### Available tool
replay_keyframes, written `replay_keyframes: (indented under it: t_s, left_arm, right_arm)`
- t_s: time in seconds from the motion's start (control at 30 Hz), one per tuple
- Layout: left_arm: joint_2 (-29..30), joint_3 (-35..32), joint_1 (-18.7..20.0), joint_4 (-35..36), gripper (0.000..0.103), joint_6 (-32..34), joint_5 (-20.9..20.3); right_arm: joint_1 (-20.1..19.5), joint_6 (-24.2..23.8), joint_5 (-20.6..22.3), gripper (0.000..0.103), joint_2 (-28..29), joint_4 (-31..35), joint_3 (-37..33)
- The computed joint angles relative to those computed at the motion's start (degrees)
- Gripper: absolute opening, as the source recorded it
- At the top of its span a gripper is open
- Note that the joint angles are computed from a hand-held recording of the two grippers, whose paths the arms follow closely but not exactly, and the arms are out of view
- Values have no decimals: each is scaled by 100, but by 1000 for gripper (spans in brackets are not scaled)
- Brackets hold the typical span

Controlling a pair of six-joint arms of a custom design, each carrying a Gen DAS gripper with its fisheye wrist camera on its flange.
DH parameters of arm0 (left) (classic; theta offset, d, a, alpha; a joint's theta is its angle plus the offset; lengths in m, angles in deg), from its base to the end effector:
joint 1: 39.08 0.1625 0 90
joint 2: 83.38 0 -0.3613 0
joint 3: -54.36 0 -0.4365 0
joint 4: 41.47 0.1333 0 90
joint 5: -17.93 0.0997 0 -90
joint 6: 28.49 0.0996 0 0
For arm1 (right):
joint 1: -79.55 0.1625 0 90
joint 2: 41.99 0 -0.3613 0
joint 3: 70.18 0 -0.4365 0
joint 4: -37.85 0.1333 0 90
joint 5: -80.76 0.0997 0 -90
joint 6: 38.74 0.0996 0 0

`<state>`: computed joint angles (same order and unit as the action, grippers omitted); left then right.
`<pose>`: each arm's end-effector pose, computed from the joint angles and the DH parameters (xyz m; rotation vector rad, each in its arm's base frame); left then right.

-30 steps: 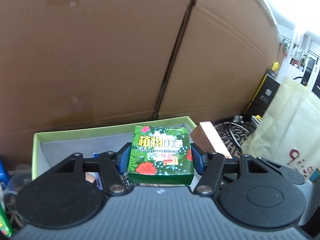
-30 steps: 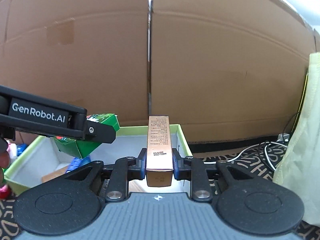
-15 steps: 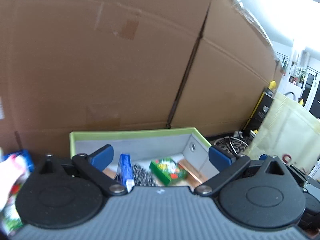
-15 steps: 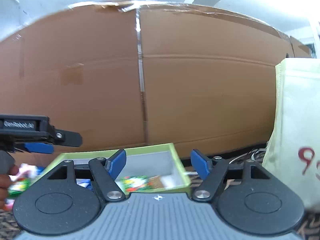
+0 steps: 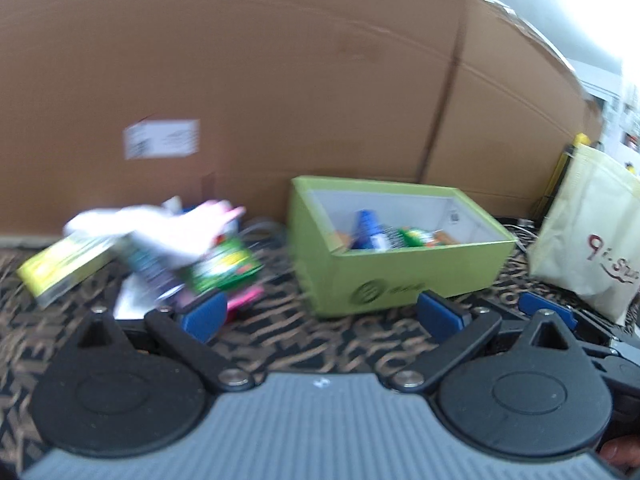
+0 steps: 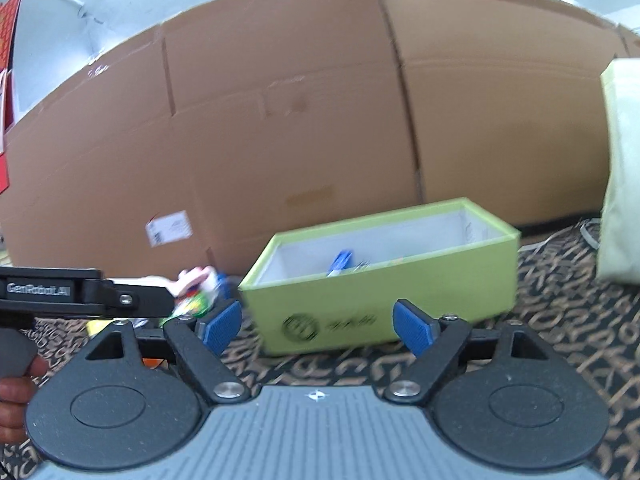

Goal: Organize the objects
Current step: 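Grasp the dark slim box with the left tool while the right tool grasps a green box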

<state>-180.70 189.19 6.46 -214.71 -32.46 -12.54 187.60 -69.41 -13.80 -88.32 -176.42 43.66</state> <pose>-0.1279 -0.4433 0.2912 0.2570 2.1924 -1.3286 0.2909 -0.4880 0.0495 1.0288 -2.4087 1.3947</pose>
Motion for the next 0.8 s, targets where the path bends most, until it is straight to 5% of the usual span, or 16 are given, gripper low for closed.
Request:
replay_keyframes:
  t_s: [0.3,0.53,0.8]
  left_arm:
    - [-1994,933,155,1820,103,-1818,739]
    - [-2710,1198,378,2325,103,-2262,871]
    - [-1436,680,693,117,103,-547,723]
  right_arm:
    - [273,45,-105,86,253,496,93]
    - [444,-37,-240,86,543,841,-100]
    - [723,-1074,-487,85,1353,1061,-1131]
